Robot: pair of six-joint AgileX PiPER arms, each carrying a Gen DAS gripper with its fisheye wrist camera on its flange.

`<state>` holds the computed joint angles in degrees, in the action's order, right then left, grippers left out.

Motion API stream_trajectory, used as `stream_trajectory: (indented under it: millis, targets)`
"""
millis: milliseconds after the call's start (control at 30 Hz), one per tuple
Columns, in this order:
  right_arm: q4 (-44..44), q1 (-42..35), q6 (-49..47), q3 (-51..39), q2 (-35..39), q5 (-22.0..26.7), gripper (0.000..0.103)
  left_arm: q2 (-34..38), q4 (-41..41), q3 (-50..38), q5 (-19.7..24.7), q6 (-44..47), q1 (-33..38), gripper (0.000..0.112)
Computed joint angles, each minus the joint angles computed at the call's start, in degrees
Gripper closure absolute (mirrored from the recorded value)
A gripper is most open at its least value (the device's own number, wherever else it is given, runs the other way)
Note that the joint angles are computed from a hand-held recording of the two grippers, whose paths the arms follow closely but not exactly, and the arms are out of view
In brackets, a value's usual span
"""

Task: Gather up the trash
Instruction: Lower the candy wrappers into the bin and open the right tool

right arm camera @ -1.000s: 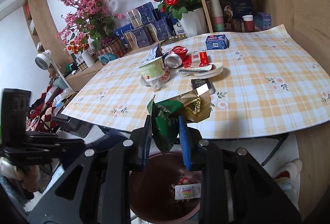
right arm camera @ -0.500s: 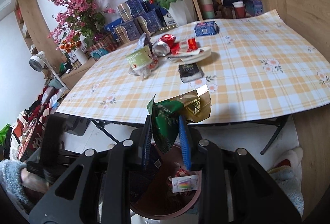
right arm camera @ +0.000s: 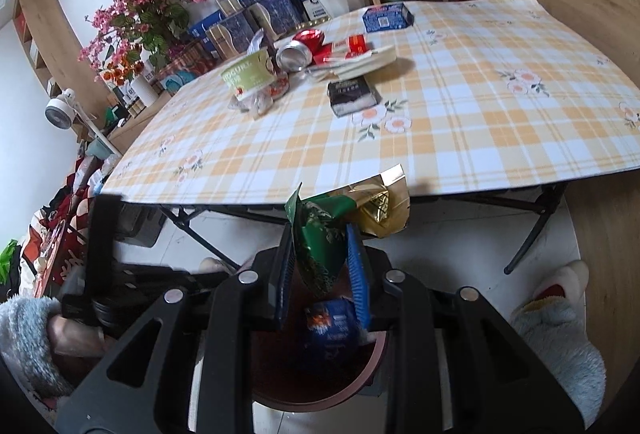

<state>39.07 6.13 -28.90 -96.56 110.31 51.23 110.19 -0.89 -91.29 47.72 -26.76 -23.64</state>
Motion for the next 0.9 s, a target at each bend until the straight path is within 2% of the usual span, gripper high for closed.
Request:
stream_trajectory:
  millis: [100,167,267,300,367,467,567,700,900]
  targets:
    - [-0.42,0.95,-0.05,0.35,0.63,0.31,0.075,-5.08,6.07,4.36,-3.64,-4.16,-0.64,0.102]
    - [-0.82,1.99,-0.26,0.78,1.03,0.28,0.075,-7.59,10.32,6.05,-4.85,-7.21,-1.19,0.076]
    - [-1.01,3.54,-1.44,2.43,1.03,-0.8,0.075,-12.41,17.93,10.27,-8.0,-12.89,-2.48,0.054]
    - [-0.97,4.36,-2.41,3.28,1.17,-1.27,0.075,-13.74,20.6,11.25,-8.3,-14.57,-2.96,0.049]
    - [-1.55,5.38,-2.97,3.91,1.58,-1.42,0.075,-15.45,25.3,12.44,-8.06,-17.6,-4.01,0.032]
    - [-3.36,7.48,-3.28,4.83,2.27,-2.04,0.075,-17.2,34.27,14.56,-6.69,-25.0,-6.28,0.02]
    - [-5.71,9.46,-2.81,5.36,2.55,-3.12,0.075,-18.2,39.77,16.49,-3.88,-30.82,-7.78,0.018]
    - [-9.44,11.29,-1.61,6.1,2.67,-4.07,0.074,-17.27,40.51,16.75,0.6,-32.6,-8.59,0.017]
    - [-11.55,11.51,-0.14,7.67,1.94,-5.03,0.072,-19.69,37.97,20.18,-2.62,-33.92,-6.05,0.017]
